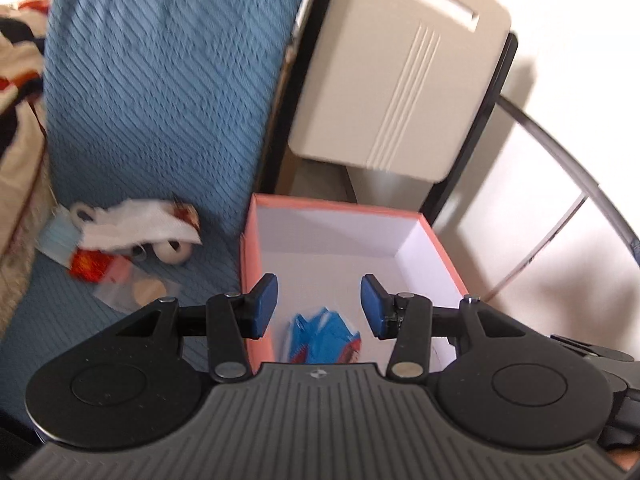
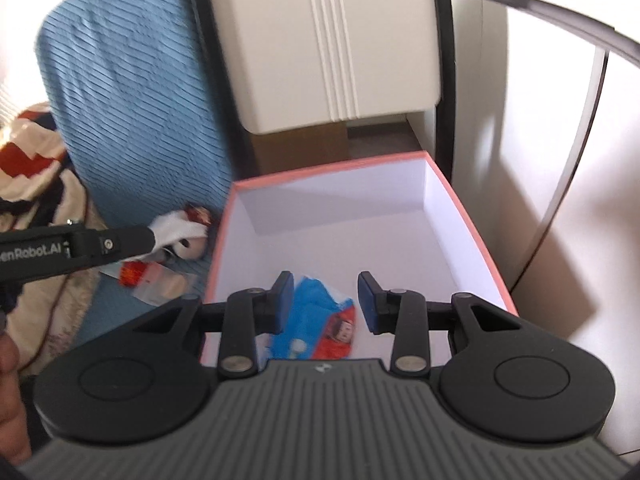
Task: Organize soft objects
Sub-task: 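Withdraw both open grippers from the pink box toward the chair seat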
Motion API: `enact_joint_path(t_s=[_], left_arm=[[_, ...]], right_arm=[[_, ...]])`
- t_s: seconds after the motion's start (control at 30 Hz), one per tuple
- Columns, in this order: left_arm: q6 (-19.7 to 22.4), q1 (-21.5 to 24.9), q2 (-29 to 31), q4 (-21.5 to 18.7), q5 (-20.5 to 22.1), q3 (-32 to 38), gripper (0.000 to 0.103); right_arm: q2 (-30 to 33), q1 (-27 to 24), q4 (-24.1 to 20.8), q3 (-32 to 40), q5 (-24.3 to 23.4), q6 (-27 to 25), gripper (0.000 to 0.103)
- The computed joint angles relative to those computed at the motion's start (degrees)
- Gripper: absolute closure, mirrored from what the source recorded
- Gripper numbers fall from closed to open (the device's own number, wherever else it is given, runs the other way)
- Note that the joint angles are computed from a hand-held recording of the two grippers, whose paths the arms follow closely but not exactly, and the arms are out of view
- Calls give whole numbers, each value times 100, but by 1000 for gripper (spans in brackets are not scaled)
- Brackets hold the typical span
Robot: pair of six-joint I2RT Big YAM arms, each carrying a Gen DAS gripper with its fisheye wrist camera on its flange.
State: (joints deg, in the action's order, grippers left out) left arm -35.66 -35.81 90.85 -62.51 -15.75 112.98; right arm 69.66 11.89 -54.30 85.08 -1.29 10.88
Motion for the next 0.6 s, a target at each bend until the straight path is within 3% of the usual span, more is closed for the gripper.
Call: enact_joint_path(t_s=[0.37, 0.6], left_arm=[[192, -19, -1030, 323, -474, -849, 51], [245, 2, -1547, 605, -564, -1519, 51]], right_arm=[[-559, 701, 289, -261, 383, 36, 64], [-724, 1122, 400, -462, 641, 118, 64]])
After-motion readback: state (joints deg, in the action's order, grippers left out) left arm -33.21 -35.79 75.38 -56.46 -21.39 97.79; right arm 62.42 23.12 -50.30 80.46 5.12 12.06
